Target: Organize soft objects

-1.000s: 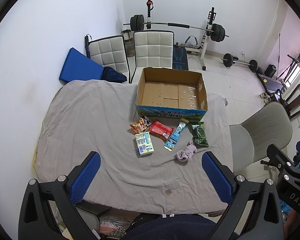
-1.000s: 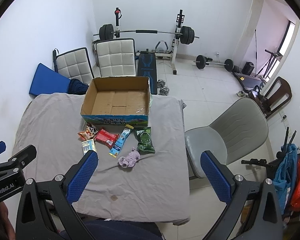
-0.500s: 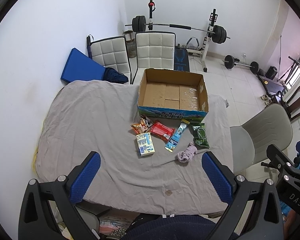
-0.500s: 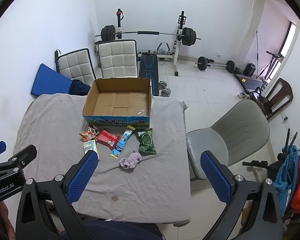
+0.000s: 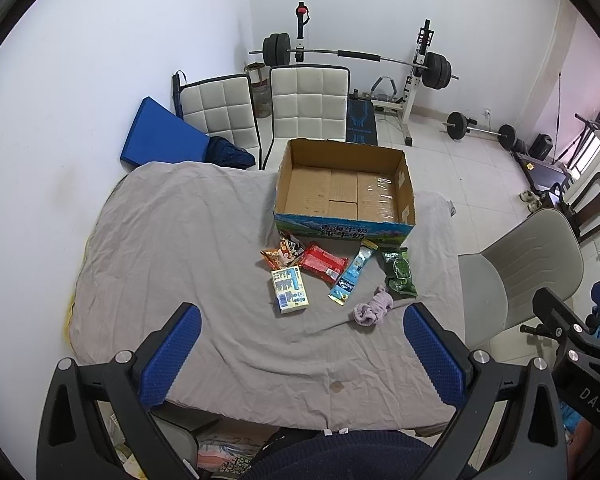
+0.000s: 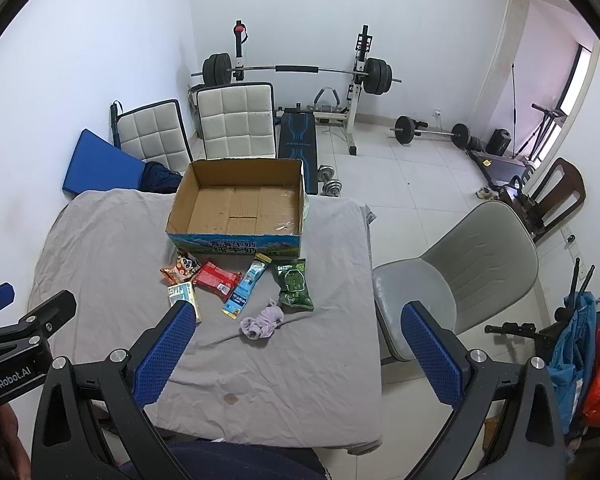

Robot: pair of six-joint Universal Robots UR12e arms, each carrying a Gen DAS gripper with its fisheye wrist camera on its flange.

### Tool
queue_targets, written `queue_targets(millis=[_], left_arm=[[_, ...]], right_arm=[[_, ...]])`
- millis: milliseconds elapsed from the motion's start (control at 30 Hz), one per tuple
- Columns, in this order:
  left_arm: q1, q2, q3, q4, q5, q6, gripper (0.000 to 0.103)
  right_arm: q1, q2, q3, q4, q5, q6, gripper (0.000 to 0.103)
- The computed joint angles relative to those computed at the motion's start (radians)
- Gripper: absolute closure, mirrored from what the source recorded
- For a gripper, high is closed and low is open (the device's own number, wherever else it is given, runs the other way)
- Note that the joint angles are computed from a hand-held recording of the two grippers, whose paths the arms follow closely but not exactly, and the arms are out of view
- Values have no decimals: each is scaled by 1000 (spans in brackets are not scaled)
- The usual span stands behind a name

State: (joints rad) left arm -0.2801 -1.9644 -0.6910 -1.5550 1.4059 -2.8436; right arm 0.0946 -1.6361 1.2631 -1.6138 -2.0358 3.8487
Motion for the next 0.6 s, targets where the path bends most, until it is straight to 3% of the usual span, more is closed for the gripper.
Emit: queue_targets(millis=[233, 333, 467, 600], left_arm=[[-3, -11, 3, 13, 2, -10, 0], [-12, -46, 27, 41, 22, -38, 0], [-32, -117, 86, 20, 73, -32, 0], [-59, -219, 187, -86, 138, -9, 0]], right_arm=[[-23, -2, 13, -8, 33, 8, 0], [-65, -4, 35, -9, 79, -4, 0], [-140, 5, 77, -15, 159, -43, 0], [-212, 31, 147, -28, 248, -104, 0]])
